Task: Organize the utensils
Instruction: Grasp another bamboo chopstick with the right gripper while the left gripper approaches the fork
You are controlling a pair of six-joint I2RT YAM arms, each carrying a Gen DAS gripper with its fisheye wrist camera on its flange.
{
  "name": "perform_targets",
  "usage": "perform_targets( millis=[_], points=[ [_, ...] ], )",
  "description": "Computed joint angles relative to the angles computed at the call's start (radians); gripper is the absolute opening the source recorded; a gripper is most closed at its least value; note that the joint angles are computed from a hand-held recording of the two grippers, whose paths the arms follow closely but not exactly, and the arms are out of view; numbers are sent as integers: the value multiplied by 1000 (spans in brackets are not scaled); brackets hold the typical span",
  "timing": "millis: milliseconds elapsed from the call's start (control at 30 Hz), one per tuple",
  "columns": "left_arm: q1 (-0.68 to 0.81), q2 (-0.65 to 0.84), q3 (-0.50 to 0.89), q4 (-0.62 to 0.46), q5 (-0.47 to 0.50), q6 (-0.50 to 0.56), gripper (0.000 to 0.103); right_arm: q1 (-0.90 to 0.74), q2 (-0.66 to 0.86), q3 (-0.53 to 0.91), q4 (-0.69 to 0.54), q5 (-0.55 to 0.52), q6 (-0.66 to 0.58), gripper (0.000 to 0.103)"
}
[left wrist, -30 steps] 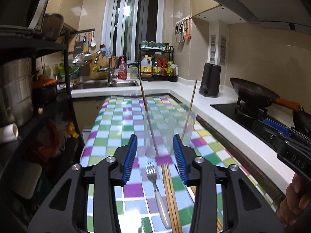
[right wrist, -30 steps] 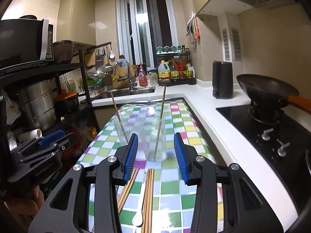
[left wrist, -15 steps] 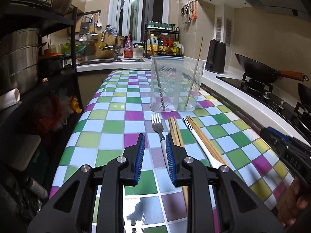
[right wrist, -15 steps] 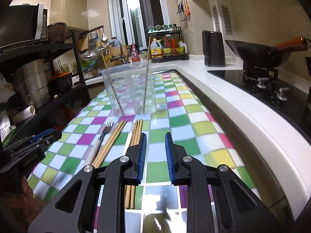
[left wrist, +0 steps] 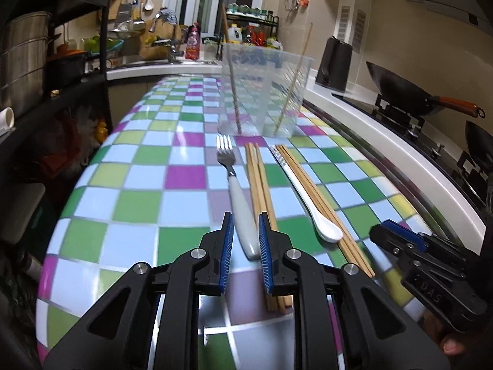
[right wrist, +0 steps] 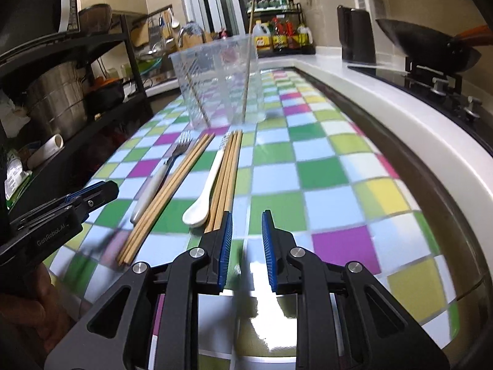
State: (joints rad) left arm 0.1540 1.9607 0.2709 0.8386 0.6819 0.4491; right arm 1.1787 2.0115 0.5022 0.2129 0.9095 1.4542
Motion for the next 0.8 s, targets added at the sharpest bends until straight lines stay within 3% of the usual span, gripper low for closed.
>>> perform_targets(
  millis=[167,600,800],
  points=[
    [-14,40,13,-10,-21,5,17,-20,30,21,43,-55,-65,20],
    [-71,62,59,-71,-87,-56,17,-27,53,68,-50,-68,-64,20],
    [-125,49,86,-112,-155,-116,18,-30,49,77,-87,-71,-51,8]
  ],
)
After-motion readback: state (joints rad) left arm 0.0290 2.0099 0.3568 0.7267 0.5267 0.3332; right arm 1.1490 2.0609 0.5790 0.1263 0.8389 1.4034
